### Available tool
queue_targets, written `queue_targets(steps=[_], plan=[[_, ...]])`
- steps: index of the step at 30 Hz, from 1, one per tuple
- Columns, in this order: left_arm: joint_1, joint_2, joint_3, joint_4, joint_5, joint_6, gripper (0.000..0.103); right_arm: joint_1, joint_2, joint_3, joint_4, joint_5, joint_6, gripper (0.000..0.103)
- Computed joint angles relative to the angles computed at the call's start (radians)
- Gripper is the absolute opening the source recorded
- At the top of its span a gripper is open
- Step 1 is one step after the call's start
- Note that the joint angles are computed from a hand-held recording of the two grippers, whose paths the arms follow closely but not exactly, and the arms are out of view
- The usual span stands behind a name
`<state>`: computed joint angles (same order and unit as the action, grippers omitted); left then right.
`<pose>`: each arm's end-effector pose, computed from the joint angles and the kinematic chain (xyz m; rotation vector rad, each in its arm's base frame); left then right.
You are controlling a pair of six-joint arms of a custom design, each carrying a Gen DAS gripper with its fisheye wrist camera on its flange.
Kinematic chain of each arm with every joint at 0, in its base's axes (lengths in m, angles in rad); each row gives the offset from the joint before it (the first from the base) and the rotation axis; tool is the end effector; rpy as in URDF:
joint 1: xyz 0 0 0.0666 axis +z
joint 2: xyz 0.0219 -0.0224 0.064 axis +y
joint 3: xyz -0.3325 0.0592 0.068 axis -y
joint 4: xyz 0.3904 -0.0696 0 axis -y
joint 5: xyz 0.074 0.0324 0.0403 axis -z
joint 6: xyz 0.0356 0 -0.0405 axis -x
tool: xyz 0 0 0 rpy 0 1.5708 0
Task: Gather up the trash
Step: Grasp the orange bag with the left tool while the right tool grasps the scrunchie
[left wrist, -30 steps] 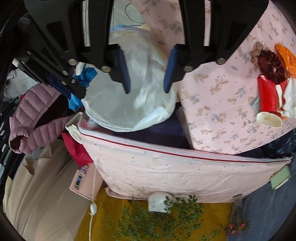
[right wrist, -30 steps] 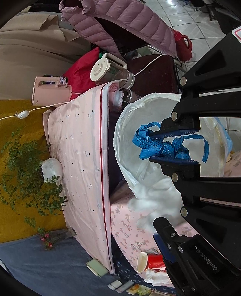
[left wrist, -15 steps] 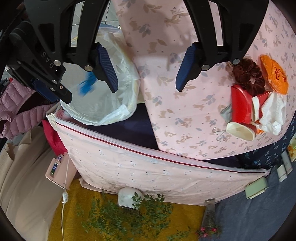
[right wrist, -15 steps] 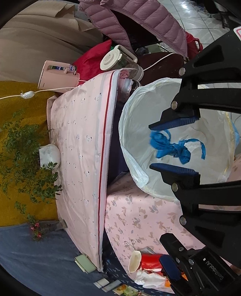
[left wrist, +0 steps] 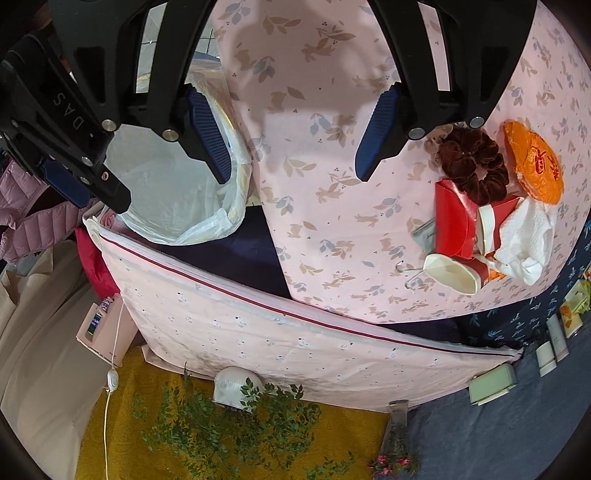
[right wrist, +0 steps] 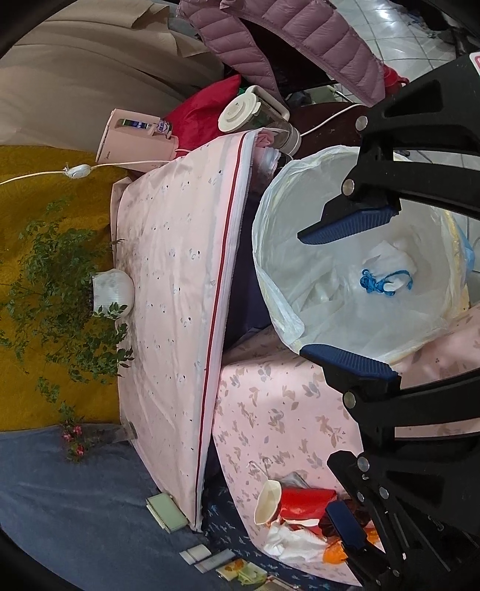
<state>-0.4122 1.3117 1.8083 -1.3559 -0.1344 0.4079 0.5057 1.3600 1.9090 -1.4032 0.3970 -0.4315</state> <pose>0.3837 -0.1630 0.5725 -0.0555 2.4300 -0.2099 0.3759 0.1920 0.5930 0.0891 2.3382 -0.0241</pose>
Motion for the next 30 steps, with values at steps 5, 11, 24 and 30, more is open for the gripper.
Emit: queue_targets(steps=[5,11,24,30], plan=[[0.013,-0.023,-0.022,-0.001,0.004,0.003,0.066,0.026,0.007,0.016,-0.01,0.008,-0.004,0.056],[0.047,-0.066,-0.063,-0.003,0.003,0.007,0.069,0.065,0.02,0.042,-0.022,0.014,-0.017,0.057],[0.204,-0.17,-0.171,-0.019,0.021,0.0,0.075,0.182,0.094,0.113,-0.046,0.006,-0.048,0.058],[0.304,-0.205,-0.209,-0.03,0.04,-0.013,0.076,0.232,0.146,0.162,-0.057,-0.007,-0.059,0.058]])
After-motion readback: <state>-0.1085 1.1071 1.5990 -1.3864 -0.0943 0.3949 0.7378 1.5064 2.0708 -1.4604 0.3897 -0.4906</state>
